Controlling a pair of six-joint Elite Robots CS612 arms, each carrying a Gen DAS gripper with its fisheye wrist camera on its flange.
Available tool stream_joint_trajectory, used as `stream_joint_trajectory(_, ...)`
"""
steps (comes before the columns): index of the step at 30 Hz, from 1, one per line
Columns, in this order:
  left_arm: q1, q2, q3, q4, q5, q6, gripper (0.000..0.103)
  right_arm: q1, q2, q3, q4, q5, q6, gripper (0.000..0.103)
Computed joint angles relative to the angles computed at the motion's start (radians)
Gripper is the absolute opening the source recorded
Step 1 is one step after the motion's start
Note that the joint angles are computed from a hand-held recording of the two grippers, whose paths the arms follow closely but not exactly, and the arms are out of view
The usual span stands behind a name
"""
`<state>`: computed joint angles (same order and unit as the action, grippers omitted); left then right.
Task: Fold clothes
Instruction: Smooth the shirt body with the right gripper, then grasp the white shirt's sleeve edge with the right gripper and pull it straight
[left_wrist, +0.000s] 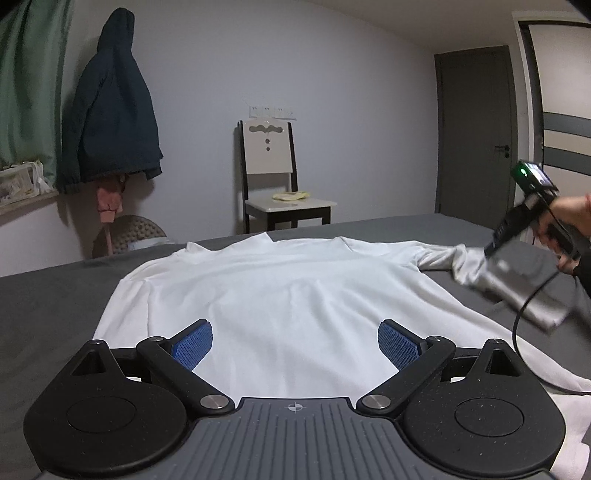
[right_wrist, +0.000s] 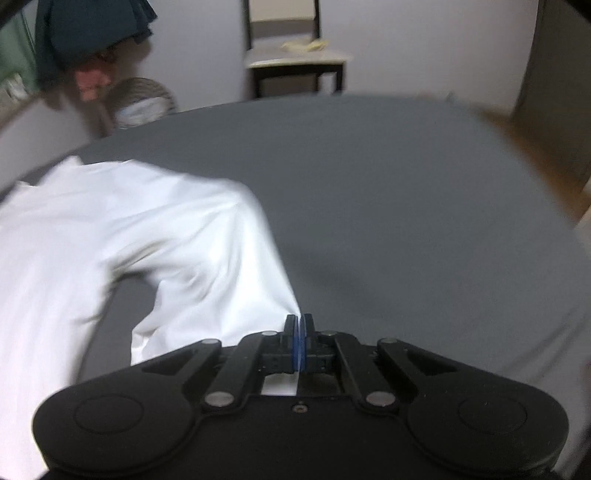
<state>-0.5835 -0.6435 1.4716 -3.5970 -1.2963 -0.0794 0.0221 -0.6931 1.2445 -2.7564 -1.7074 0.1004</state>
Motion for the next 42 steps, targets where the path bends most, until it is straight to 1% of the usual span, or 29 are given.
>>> stream_joint_trajectory(4, 0.001, 0.009, -0.009, 0.03, -0.012, 0.037, 0.097, -0.006, 0.06, -0.12, 0.063, -0.107, 0.033, 0.002)
stream_joint_trajectory(6, 0.002, 0.011, -0.013, 0.051, -0.02, 0.048, 0.097, -0.009, 0.096, -0.184, 0.127, -0.135, 0.056, 0.002)
stream_joint_trajectory(7, 0.002, 0.013, -0.015, 0.058, -0.026, 0.056, 0.097, -0.013, 0.108, -0.202, 0.148, -0.131, 0.071, 0.002)
stream_joint_trajectory(9, 0.002, 0.015, -0.015, 0.063, -0.034, 0.069, 0.097, -0.021, 0.111, -0.203, 0.167, -0.09, 0.092, 0.006)
stream_joint_trajectory(10, 0.002, 0.015, -0.015, 0.063, -0.037, 0.072, 0.097, -0.025, 0.102, -0.186, 0.159, -0.076, 0.098, 0.014)
stream_joint_trajectory(11, 0.002, 0.015, -0.015, 0.059, -0.041, 0.071, 0.097, -0.028, 0.09, -0.162, 0.145, -0.064, 0.102, 0.024)
stream_joint_trajectory(12, 0.003, 0.014, -0.014, 0.053, -0.046, 0.069, 0.097, -0.03, 0.077, -0.139, 0.132, -0.053, 0.106, 0.029)
stream_joint_trajectory(13, 0.004, 0.013, -0.013, 0.046, -0.05, 0.066, 0.097, -0.034, 0.062, -0.109, 0.109, -0.03, 0.11, 0.031)
stream_joint_trajectory(15, 0.004, 0.011, -0.01, 0.031, -0.051, 0.056, 0.097, -0.045, 0.013, -0.023, 0.06, 0.031, 0.128, 0.031)
stream_joint_trajectory(17, 0.004, 0.008, -0.007, 0.013, -0.046, 0.044, 0.097, -0.053, -0.033, 0.049, 0.039, 0.078, 0.142, 0.031)
stream_joint_trajectory(18, 0.004, 0.007, -0.005, 0.004, -0.043, 0.038, 0.097, -0.054, -0.052, 0.078, 0.049, 0.09, 0.139, 0.031)
stream_joint_trajectory(20, 0.003, 0.005, -0.004, -0.011, -0.035, 0.024, 0.097, -0.052, -0.078, 0.118, 0.08, 0.077, 0.133, 0.03)
stream_joint_trajectory(21, 0.003, 0.004, -0.004, -0.017, -0.03, 0.017, 0.097, -0.051, -0.086, 0.134, 0.087, 0.083, 0.137, 0.03)
stream_joint_trajectory(22, 0.003, 0.004, -0.004, -0.021, -0.025, 0.013, 0.097, -0.052, -0.093, 0.149, 0.091, 0.096, 0.143, 0.027)
stream_joint_trajectory(24, 0.002, 0.004, -0.002, -0.025, -0.011, 0.009, 0.097, -0.055, -0.098, 0.166, 0.087, 0.14, 0.152, 0.013)
stream_joint_trajectory(25, 0.002, 0.004, -0.001, -0.025, -0.004, 0.011, 0.097, -0.058, -0.099, 0.172, 0.079, 0.169, 0.151, 0.003)
stream_joint_trajectory(26, 0.001, 0.003, 0.001, -0.023, 0.005, 0.014, 0.097, -0.055, -0.098, 0.172, 0.077, 0.166, 0.142, 0.003)
stream_joint_trajectory(28, 0.0, 0.001, 0.004, -0.016, 0.021, 0.017, 0.097, -0.042, -0.094, 0.148, 0.099, 0.084, 0.112, 0.003)
stream_joint_trajectory(31, 0.001, 0.004, 0.002, -0.025, 0.019, 0.017, 0.097, -0.025, -0.084, 0.1, 0.12, -0.122, 0.035, 0.003)
stream_joint_trajectory(32, 0.001, 0.006, 0.0, -0.026, 0.02, 0.021, 0.097, -0.026, -0.072, 0.072, 0.132, -0.169, 0.013, 0.003)
stream_joint_trajectory(35, -0.001, 0.014, -0.008, -0.012, 0.023, 0.043, 0.097, -0.042, -0.033, -0.001, 0.163, -0.241, 0.022, 0.003)
stream_joint_trajectory(37, -0.002, 0.016, -0.008, 0.003, 0.022, 0.055, 0.097, -0.049, 0.002, -0.048, 0.162, -0.281, 0.021, 0.003)
stream_joint_trajectory(42, -0.001, 0.018, -0.012, 0.029, 0.006, 0.072, 0.097, -0.06, 0.083, -0.149, 0.201, -0.31, 0.053, 0.003)
